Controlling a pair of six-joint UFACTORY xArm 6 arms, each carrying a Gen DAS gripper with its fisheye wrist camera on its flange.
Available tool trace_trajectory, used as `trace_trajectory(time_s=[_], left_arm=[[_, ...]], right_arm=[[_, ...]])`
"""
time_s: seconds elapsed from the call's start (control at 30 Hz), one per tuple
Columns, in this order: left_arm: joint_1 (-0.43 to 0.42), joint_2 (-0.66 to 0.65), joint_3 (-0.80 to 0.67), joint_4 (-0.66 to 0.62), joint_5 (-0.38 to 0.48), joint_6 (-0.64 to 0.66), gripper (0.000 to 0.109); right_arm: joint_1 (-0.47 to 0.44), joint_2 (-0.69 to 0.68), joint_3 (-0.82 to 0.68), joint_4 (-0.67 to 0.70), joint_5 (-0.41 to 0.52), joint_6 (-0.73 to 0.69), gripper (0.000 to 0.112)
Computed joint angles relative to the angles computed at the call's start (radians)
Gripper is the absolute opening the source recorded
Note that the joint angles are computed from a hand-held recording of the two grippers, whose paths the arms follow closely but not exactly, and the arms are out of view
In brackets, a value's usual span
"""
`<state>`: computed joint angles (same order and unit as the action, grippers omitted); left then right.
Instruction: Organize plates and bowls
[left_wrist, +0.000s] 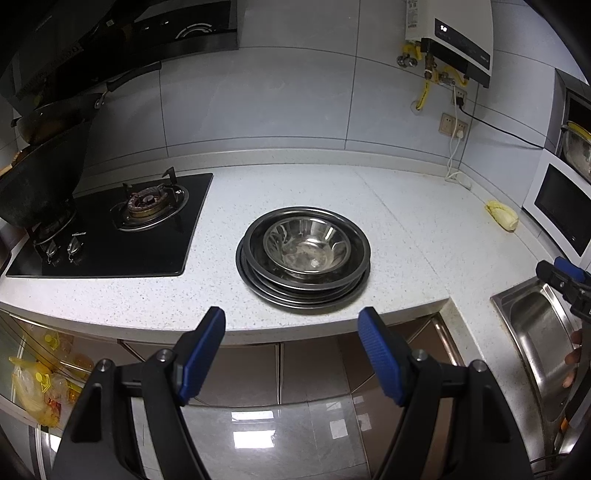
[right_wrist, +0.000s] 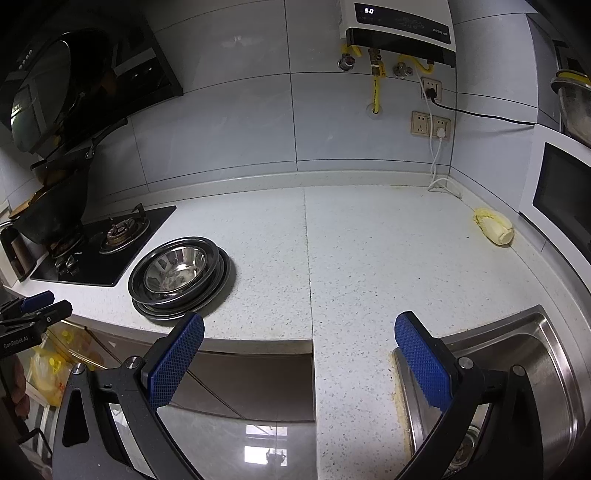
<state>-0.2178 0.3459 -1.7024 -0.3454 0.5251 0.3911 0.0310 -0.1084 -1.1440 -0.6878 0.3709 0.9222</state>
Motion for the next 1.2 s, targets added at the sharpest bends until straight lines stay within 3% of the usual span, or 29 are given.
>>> trace_trajectory(time_s=[1.2], left_arm=[[0.000, -0.005, 0.013, 0.032, 0.006, -0.052, 0.073]], right_arm=[[0.015, 0.019, -0.022, 0.015, 0.024, -0.044, 0.102]])
